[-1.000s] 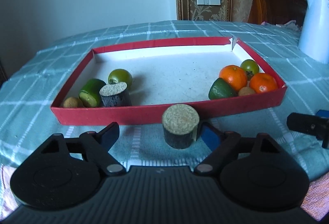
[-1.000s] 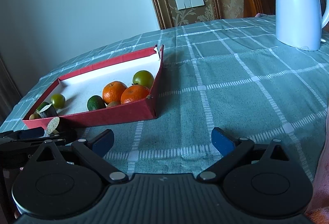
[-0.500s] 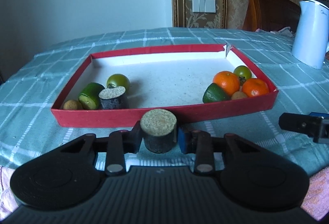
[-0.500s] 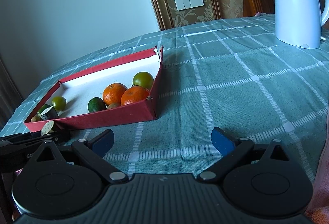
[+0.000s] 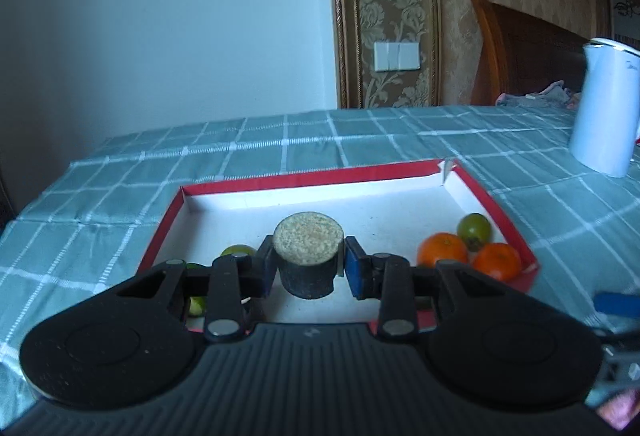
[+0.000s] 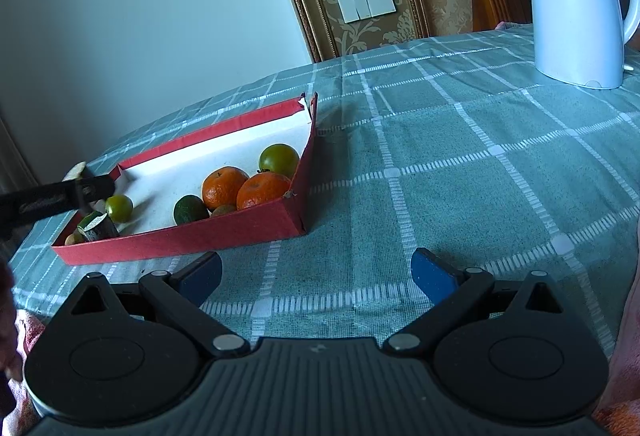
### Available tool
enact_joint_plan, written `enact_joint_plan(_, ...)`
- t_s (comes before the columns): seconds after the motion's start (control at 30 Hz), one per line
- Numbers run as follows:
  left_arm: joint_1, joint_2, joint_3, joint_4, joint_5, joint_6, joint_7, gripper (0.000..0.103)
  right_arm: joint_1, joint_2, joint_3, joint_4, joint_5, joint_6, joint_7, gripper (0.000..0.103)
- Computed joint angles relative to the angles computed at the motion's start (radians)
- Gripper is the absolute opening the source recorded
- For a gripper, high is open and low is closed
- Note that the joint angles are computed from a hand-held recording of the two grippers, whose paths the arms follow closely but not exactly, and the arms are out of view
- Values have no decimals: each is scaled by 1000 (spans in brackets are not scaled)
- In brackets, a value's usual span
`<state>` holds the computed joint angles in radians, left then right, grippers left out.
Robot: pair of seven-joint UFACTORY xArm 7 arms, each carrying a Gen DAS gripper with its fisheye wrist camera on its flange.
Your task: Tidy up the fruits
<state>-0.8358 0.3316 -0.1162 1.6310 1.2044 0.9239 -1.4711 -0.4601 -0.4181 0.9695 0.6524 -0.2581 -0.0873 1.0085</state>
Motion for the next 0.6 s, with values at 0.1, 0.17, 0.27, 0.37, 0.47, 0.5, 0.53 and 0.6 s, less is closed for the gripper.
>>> enact_joint_plan(0.1,16,46,8,44,-45,0,36,32,4,-1,-3,-3,2,-3,1,102)
enact_joint_plan(0.17,20,64,19,58,-80,-1,50,32,5,-1,-4,-3,3,-4,1,102)
enact_joint_plan(0.27,24,73,35,55,-115,-13,45,33,6,-1,-6,-4,5,-6,0,102)
enact_joint_plan(0.37,17,73,50,43,-109,-17,31,39,8,-3,-6,-6,7,-6,-1,102)
enact_joint_plan(0.47,14,72,52,41,-98,-22,33,57,9,-3,-7,-6,8,-5,-2,102)
enact_joint_plan(0.5,11,69,53,38,-92,-21,29,64,10,-3,-8,-6,8,-5,-2,102)
enact_joint_plan(0.53,5,63,55,30,-76,-21,18,65,10,-3,-8,-6,8,-5,-3,102)
enact_joint_plan(0.6,3,42,50,9,-58,-25,10,65,10,-3,-9,-7,9,-7,-2,102)
